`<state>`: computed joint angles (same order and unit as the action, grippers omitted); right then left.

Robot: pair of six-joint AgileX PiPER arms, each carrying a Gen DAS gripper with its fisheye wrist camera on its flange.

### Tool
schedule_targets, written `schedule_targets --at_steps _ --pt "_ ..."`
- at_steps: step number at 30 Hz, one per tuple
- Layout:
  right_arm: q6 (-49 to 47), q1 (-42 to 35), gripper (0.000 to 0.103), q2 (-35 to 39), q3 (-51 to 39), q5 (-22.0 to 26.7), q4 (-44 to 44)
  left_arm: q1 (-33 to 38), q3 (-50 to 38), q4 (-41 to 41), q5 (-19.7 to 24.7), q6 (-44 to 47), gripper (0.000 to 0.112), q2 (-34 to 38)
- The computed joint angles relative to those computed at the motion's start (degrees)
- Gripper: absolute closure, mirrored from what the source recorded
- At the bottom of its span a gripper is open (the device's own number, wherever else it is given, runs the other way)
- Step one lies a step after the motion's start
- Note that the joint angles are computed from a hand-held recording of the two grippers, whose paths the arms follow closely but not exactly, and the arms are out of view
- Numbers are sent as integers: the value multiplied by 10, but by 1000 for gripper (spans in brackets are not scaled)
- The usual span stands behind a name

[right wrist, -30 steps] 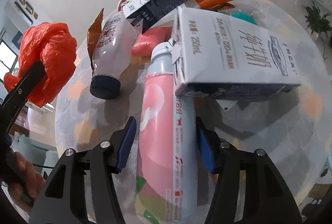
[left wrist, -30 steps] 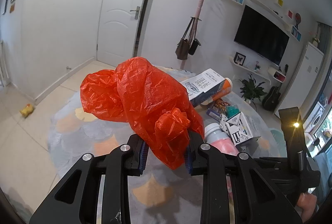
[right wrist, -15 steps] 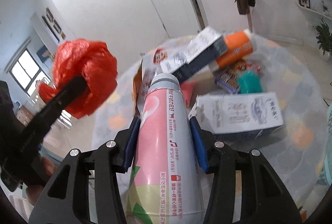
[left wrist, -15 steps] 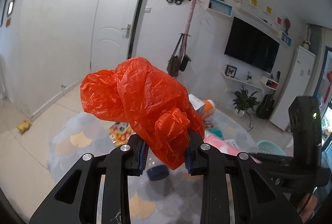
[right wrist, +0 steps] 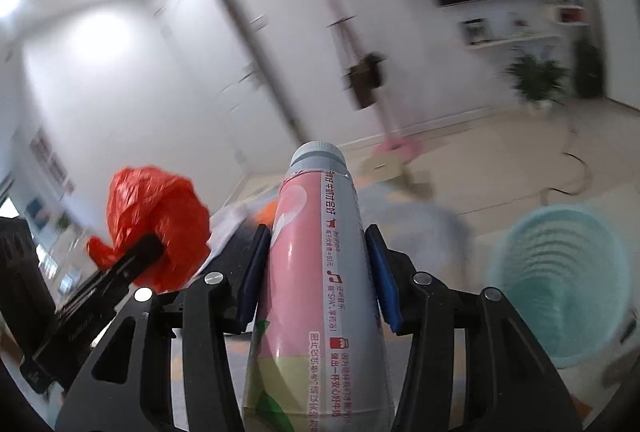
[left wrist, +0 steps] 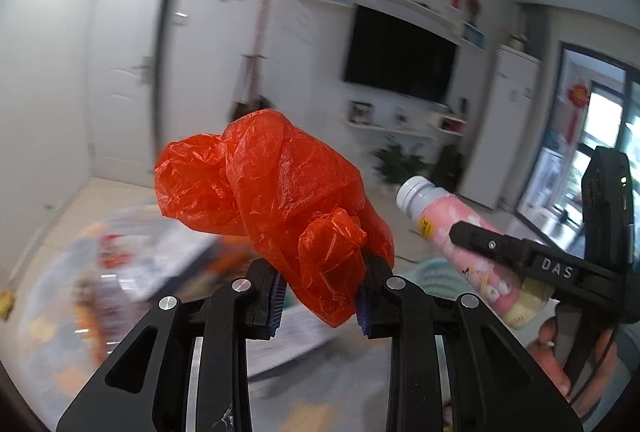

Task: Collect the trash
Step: 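Carry the red bag and pink can with both tools over the blue basket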

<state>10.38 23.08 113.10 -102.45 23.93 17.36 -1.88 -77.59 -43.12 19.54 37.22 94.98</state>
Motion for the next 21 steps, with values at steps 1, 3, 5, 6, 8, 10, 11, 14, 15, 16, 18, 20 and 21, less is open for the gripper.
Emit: schedule_targets --at_steps 1,3,5,6,8,10,11,14,15,16,18,20,21 --pt "-7 -18 58 -14 26 -11 14 -20 -24 14 9 -18 86 21" --pt "-25 -64 58 -43 82 -31 47 -58 -69 70 14 -74 86 60" --pt "-32 -93 58 -52 114 -44 63 -87 -112 100 27 -105 86 99" --pt "-45 -118 58 -57 135 -47 84 -100 -140 107 42 -116 86 123" --pt "-63 -143 58 -63 163 -53 110 -121 -186 101 66 -119 86 170" --pt "-83 -174 58 -53 183 -52 141 -132 -227 74 91 -106 86 214" --pt "-89 -179 58 -42 183 -55 149 -133 -246 58 106 -97 86 235" --pt "-109 -206 58 -9 194 -63 177 -145 -332 56 156 -113 86 316" --pt "-116 -210 58 -9 209 -69 186 -149 -356 70 169 -128 86 337" --pt "-116 -215 58 -6 216 -67 188 -153 -390 83 187 -145 86 365" --pt "-111 -226 58 20 209 -58 190 -162 -444 97 216 -171 86 407" --pt "-95 -237 58 45 198 -44 180 -168 -502 115 249 -199 86 453" --pt "-89 -240 58 58 189 -38 176 -170 -532 124 267 -210 86 475"
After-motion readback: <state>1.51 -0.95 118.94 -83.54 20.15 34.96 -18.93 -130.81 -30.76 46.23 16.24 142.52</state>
